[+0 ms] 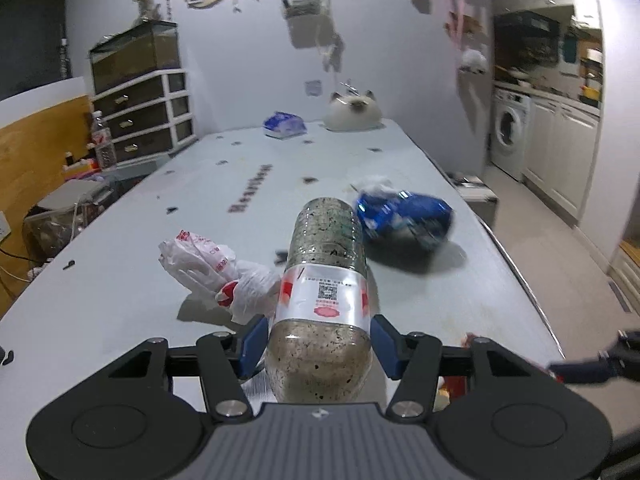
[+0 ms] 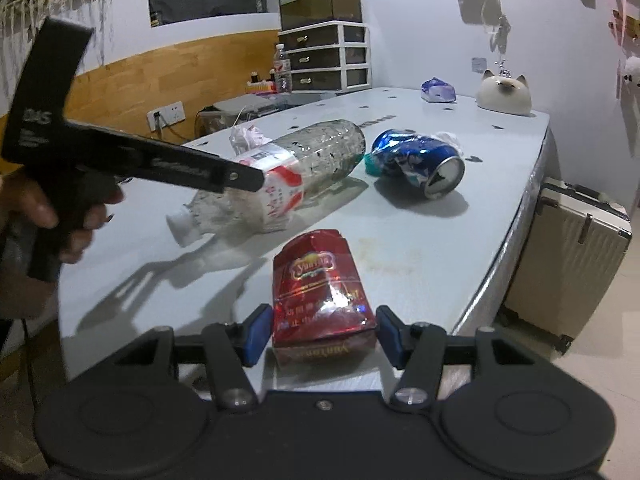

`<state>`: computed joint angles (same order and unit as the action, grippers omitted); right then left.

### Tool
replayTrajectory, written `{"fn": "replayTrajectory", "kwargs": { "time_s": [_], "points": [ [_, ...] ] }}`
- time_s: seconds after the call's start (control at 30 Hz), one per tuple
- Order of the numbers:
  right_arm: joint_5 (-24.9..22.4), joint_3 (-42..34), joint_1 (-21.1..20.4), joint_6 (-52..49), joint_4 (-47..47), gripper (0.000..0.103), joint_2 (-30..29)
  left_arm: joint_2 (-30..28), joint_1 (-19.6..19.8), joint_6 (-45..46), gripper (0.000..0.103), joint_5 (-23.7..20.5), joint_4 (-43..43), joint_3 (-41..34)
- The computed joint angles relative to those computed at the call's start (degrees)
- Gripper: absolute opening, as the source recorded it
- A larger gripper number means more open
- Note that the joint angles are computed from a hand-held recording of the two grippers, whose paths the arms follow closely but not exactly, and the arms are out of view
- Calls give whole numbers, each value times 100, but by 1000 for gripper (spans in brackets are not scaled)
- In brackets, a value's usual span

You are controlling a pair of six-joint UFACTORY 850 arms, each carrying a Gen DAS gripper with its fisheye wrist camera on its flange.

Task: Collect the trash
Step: 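Grasp the clear plastic bottle with the left tool while the right tool grasps the red snack packet, then carry the bottle and red packet over the yellow wastebasket with both tools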

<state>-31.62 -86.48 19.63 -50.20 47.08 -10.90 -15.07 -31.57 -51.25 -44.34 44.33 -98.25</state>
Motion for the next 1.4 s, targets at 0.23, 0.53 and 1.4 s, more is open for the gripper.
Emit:
{"fn": "replayTrajectory", "kwargs": {
  "time_s": [0.23, 0.53, 1.4],
  "points": [
    [-121, -1, 20, 369, -248, 66, 67, -28, 24, 771, 62, -449, -700, -322],
    [-358, -643, 160, 569, -815, 74, -381, -807, 114, 2374, 71, -1103, -1351, -1532],
    [-135, -710, 187, 623, -701, 53, -412, -813, 164, 2396, 62, -1048, -1387, -1598]
  ]
}}
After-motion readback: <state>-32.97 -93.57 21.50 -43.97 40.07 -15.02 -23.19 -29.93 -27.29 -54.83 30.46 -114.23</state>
